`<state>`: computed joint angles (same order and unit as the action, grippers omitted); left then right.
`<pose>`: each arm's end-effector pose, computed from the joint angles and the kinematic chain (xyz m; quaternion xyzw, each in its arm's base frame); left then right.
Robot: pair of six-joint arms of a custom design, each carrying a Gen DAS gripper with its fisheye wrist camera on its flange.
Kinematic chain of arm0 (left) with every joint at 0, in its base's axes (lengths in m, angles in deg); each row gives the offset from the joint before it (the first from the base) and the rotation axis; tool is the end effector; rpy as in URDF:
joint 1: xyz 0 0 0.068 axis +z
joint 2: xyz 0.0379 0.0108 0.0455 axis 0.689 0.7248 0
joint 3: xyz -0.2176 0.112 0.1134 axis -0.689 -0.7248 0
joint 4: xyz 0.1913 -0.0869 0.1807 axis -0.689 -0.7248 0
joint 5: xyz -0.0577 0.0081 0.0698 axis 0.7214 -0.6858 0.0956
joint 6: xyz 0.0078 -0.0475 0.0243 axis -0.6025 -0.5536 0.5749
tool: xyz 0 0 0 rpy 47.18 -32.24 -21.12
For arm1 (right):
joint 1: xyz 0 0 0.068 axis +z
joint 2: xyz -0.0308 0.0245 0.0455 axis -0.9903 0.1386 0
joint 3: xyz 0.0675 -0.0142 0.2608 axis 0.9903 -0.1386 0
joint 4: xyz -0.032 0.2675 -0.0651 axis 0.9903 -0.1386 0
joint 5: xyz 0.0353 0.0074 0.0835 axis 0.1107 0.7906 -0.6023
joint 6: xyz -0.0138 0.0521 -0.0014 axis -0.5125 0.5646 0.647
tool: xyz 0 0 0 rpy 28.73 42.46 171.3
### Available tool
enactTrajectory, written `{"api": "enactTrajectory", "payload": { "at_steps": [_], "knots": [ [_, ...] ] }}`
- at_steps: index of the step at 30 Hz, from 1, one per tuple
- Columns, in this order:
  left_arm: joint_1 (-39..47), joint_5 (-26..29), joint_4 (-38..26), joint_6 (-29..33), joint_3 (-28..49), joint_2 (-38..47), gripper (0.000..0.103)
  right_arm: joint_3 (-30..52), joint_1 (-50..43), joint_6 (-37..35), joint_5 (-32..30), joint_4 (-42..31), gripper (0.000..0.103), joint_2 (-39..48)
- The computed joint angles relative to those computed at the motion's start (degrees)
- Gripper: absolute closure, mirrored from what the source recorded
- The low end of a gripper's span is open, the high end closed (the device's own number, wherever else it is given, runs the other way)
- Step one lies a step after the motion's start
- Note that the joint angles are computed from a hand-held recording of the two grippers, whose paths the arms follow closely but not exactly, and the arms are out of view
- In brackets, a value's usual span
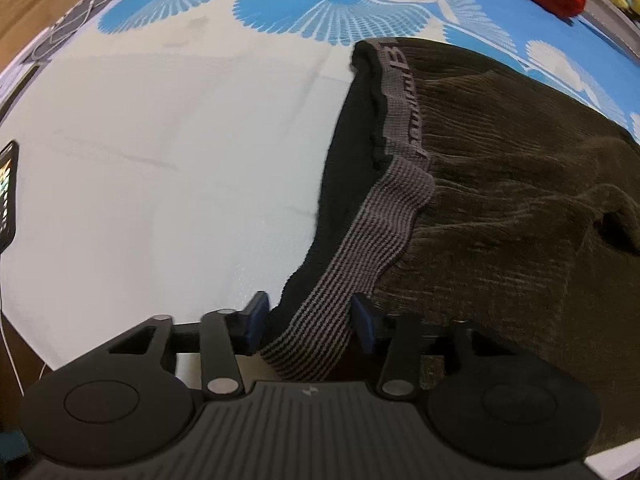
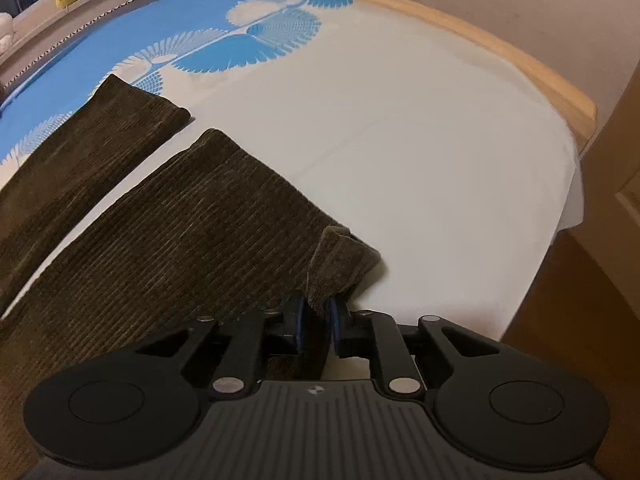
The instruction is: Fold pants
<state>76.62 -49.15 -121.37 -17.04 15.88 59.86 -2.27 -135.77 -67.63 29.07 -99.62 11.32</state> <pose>0.2584 0.1642 0.2630 -0.1296 0.9749 0.0305 0.1785 0.2156 -0.2868 0.1508 0.4066 0.8751 -0.0695 0.2533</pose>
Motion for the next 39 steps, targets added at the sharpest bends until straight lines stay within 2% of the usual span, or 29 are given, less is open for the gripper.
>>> {"api": "enactTrajectory", "payload": {
  "at_steps": [1, 3, 5, 10, 12, 14, 17, 19, 23, 29, 33, 39],
  "knots": [
    [-0.2, -0.1, 0.2, 0.3, -0.3, -0.5, 0.064, -0.4, 0.6, 0.2, 0.8, 0.7, 0.071, -0.3],
    [-0.8, -1.3, 1.5, 0.4, -1.5, -1.5, 0.083, -1.3, 1.5, 0.7, 2.9, 1.5, 0.061, -1.2],
    [-1.2, -2.2, 2.5, 1.1, -2.1, -2.3, 0.091, -3.1, 1.9, 1.1, 3.8, 3.6, 0.061, -3.2],
    [-0.5, -1.5, 2.6, 1.5, -1.8, -3.0, 0.091, -7.5, 2.4, 3.3, 5.9, 9.2, 0.061, -9.1],
    [-0.1, -1.1, 5.9, 1.1, -3.1, -5.4, 0.091, -8.7, 2.4, 5.4, 5.8, 10.6, 0.061, -11.1],
    [1.0, 2.9, 7.9, 0.7, -3.7, -7.6, 0.088, -10.3, 2.4, 7.4, 4.9, 11.9, 0.061, -13.5],
    [2.2, 11.4, 7.3, 1.4, -3.6, -9.4, 0.084, -12.7, 2.7, 9.8, 1.2, 13.0, 0.061, -17.3],
    [1.2, 12.8, 7.0, 3.2, -4.4, -10.4, 0.083, -14.1, 3.3, 10.2, -2.0, 13.8, 0.061, -19.5],
    [-2.6, 9.5, 4.7, 6.0, -4.8, -9.5, 0.083, -16.3, 6.3, 7.8, -7.5, 15.1, 0.061, -23.3],
    [-4.3, 6.6, 4.8, 7.1, -6.9, -9.9, 0.083, -19.1, 12.7, -0.9, -11.7, 17.0, 0.061, -27.7],
    [-4.3, 6.5, 5.4, 6.6, -7.2, -10.2, 0.083, -21.6, 17.5, -8.5, -10.5, 19.3, 0.061, -30.9],
    [-6.7, 5.5, 7.1, 5.9, -8.1, -11.9, 0.083, -22.8, 22.4, -9.7, -9.7, 19.5, 0.061, -34.1]
  ]
}}
